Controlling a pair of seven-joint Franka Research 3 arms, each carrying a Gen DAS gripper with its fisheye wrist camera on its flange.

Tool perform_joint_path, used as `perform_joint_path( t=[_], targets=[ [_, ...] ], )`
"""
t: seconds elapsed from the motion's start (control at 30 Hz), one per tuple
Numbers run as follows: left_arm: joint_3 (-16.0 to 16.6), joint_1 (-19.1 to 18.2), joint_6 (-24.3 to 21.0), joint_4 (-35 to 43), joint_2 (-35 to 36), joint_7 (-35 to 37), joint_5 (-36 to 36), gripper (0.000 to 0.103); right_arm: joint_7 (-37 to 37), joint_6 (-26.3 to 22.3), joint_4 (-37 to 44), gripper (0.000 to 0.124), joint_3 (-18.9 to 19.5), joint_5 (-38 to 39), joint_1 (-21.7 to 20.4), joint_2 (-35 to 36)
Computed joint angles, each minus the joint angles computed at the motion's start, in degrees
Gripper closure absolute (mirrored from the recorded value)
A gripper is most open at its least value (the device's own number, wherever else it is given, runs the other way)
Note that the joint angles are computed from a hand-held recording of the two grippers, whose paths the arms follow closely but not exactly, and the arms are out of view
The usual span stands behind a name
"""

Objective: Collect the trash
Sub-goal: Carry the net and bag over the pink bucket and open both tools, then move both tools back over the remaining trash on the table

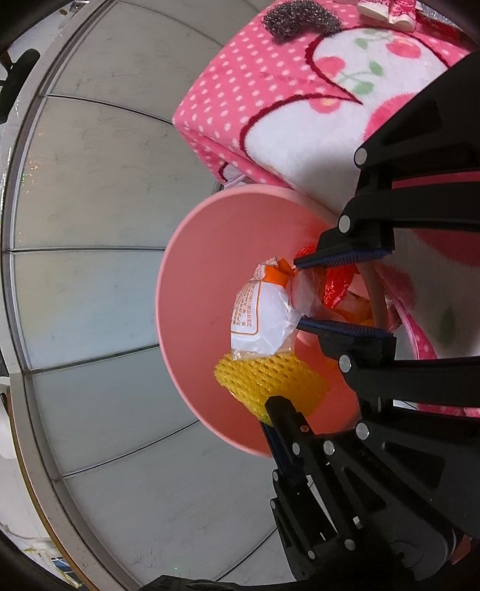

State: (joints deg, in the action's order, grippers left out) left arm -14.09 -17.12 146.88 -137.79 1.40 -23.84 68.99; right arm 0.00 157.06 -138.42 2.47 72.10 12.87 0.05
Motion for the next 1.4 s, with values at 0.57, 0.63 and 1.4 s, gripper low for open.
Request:
perform_joint_path(
  t=[0.57, 0.63, 1.4],
  targets=[
    [0.7, 1.0, 1.7, -1.0, -0.5, -0.1, -1.1, 0.072, 4.7, -0.9, 0.5, 0.080, 0.1, -3.9, -0.2, 0.4],
    [0.7, 1.2, 2.1, -1.3, -0.9, -0.5, -1.0, 0.072, 4.7, -1.0, 0.5, 0.080, 0.0, -4.0, -0.3, 0.3],
    [-5.5, -0.2, -2.2, -3.9, -11.8, -8.5, 6.2, 0.072, -2.8, -6.0, -5.5, 0.080, -5.8, 4.4, -3.7, -11.6]
  ],
)
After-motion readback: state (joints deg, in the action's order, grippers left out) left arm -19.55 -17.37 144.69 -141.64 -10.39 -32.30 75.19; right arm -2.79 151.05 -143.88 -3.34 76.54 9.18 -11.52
